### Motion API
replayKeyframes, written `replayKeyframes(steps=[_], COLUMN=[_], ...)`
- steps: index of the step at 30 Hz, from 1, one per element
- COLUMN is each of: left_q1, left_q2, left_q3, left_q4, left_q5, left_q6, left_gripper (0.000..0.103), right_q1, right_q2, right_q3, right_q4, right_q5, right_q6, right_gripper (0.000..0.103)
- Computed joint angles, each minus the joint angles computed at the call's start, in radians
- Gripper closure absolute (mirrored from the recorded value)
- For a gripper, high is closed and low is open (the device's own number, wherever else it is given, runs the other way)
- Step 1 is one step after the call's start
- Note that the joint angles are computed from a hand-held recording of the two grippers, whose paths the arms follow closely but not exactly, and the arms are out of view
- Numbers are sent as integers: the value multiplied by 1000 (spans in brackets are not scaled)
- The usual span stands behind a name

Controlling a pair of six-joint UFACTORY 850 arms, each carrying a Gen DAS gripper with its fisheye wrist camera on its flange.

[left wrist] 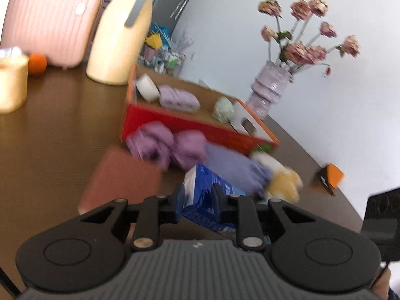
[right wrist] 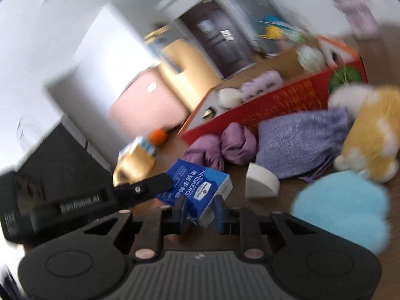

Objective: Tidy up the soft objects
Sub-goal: 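Grasp the blue tissue pack with the right gripper and lift it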

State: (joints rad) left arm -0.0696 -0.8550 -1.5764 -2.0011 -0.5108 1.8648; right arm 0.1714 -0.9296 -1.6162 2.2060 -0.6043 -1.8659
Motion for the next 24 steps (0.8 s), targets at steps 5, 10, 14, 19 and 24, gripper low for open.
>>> replayKeyframes(steps=[5,10,14,19,24], left_q1=[-28,-54,-54,-52,-59], left_q2=[93,142,161,185,179], left_q3=[192,289,331,356,345], left_q4=[-44,-54,-59,-156,-154], left_q5=[-54,-44,-46,-40,-33], left_q6=[36,63,74,168,168], left_gripper=[82,82,81,79,75], right_q1=[-32,-32,-37,-34,-26], right_q2=[113,208,237,247,250], right_q3=[184,327,385,410,418], right_q4=[-44,26,15,118,209], right_q5=[6,38,22,20,23], right_q6=[-78,-251,-264,-346,-428], right_gripper=[83,83,81,81,80])
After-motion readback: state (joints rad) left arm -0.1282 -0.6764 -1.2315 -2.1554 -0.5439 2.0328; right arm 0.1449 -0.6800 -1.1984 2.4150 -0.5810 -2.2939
